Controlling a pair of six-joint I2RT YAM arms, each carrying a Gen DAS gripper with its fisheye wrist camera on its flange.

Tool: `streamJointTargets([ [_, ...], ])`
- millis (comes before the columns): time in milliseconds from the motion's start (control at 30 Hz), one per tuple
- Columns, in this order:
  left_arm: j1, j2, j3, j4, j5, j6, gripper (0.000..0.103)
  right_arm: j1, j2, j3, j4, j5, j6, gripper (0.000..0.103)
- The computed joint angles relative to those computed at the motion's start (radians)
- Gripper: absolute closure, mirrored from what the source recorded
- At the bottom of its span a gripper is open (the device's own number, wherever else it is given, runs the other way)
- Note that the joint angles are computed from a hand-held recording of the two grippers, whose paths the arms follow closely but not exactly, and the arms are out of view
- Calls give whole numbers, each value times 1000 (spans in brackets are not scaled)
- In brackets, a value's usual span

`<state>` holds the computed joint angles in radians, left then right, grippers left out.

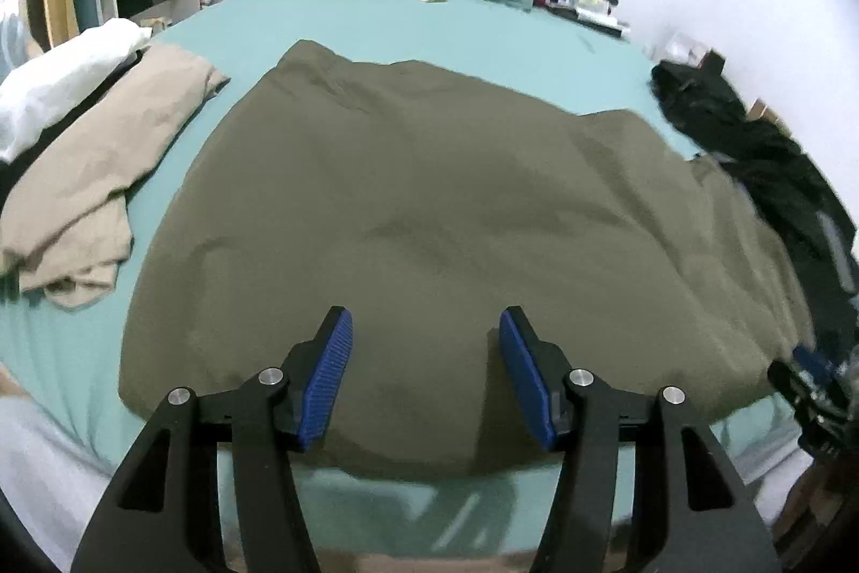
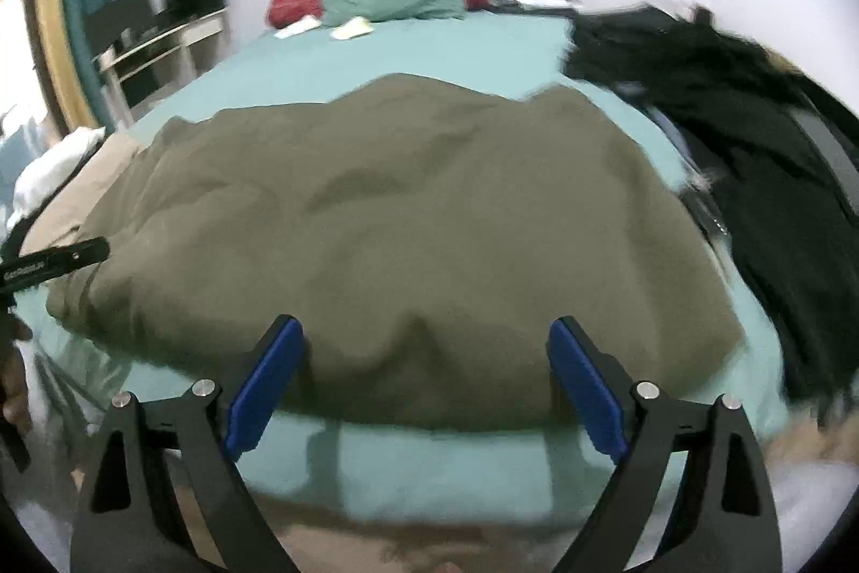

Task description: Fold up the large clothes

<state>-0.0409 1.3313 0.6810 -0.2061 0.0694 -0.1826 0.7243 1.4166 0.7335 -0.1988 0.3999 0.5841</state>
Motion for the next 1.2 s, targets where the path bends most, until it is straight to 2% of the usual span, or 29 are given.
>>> streamJointTargets([
  [133,-80,-76,-43,3,-22,-57,43,-71,-128,-104,-27,-77,128,11],
  [200,-125,-95,-48,-5,-39,-73,43,-140,-175,-164,27,-178,164,11],
  [367,-227,-83,-11,3,-62,-61,43,-279,-144,-232,175,-372,202,11],
  [433,-264,-43,18,22,-83,-60,43,-310,-96,-231,219,-412,213,11],
  [567,-298,68,83,65,-90,-66,43,-356,-26,-210,309,-439,188,7],
  [700,-316,188,165,75,-101,-71,43,-418,83,-195,469,-521,210,7],
  [800,-317,319,249,59,-88,-58,43,-417,130,-167,539,-518,219,7],
  [900,-329,415,272,77,-146,-68,42,-401,171,-132,615,-515,208,7],
  [1000,-357,424,286,64,-204,-75,42,-390,219,-90,655,-513,190,6],
  [1067,-348,420,348,-26,-185,-93,42,-388,250,-57,614,-499,201,6],
  [1133,-337,388,376,-25,-183,-71,42,-391,264,-58,563,-475,259,6],
  [1200,-333,403,426,-23,-213,-35,42,-406,255,-116,646,-502,278,8],
])
